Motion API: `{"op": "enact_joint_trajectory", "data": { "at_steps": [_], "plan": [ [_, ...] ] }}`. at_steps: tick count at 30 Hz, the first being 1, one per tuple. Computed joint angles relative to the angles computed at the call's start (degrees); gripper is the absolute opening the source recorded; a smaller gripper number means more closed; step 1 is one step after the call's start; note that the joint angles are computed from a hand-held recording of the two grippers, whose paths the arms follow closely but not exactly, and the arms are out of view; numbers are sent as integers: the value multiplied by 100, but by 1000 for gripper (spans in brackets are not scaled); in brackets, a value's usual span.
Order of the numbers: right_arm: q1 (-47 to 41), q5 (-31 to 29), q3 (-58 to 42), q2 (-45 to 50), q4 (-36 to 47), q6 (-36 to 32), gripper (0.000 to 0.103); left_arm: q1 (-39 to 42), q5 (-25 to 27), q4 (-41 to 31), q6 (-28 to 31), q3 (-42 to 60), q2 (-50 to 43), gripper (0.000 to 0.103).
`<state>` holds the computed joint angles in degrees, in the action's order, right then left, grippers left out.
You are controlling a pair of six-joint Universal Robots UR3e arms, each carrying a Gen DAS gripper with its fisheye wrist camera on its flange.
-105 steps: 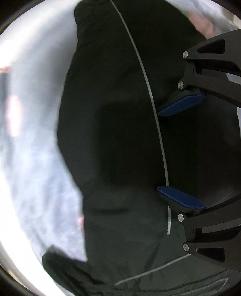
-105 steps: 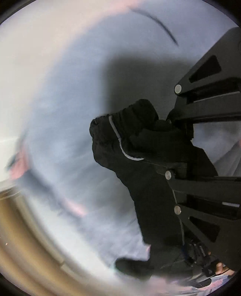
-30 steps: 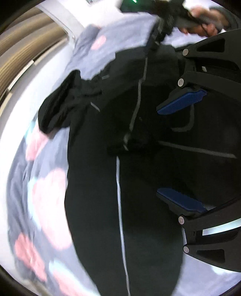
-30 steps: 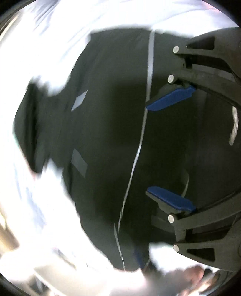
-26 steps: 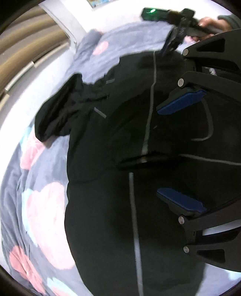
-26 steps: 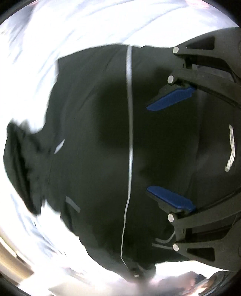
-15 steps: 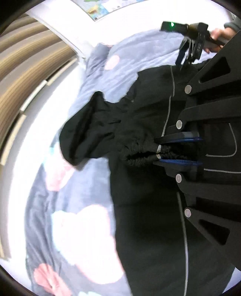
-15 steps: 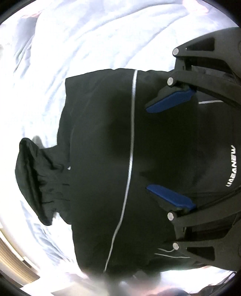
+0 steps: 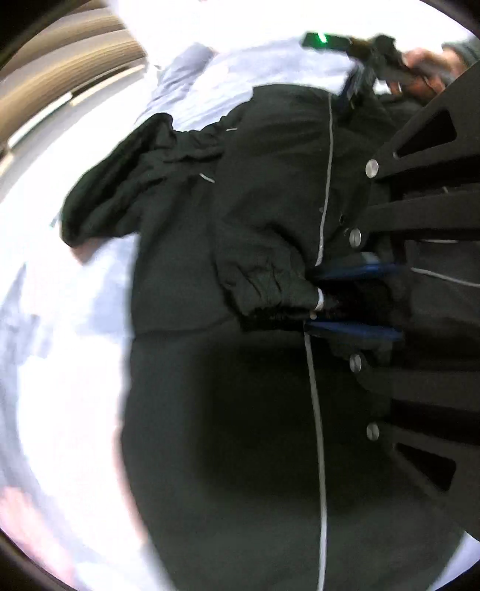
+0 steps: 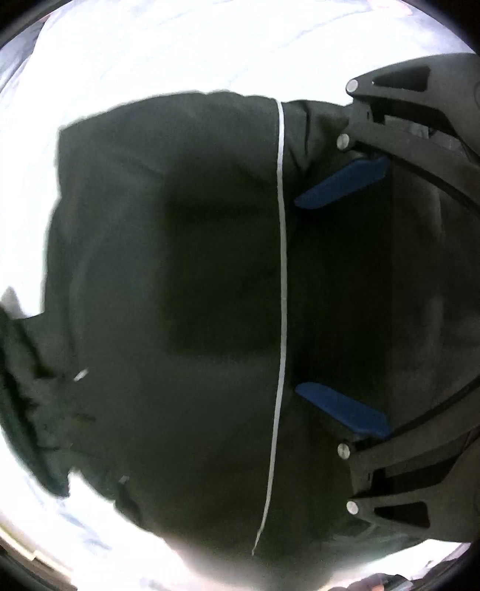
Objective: Fold large clothes
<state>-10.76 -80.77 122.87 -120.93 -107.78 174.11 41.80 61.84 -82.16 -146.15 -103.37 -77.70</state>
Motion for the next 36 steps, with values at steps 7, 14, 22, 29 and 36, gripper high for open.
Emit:
{"op": "enact_joint_trajectory", "data": {
  "at_steps": [7,14,22,29,36],
  "plan": [
    [-598,131,-470,-4,-469,-318,91,-172,-427,-5,159,268,1185,58],
    [493,-1016,-758,2067,-1850,446,85,-2432,824,2039,-1363,-115,-747,58],
    [448,-943,-780,2256,-1854,412,89,-3018,1617,2586,-1775,21,-1360,59],
    [721,-606,-250,-141,-327,500,83,-2108,582,1186,-1128,-520,590,59],
    [1830,-1506,905,-32,-962,1263,84,-2134,957,1826,-1455,-1407,279,58]
  ]
}}
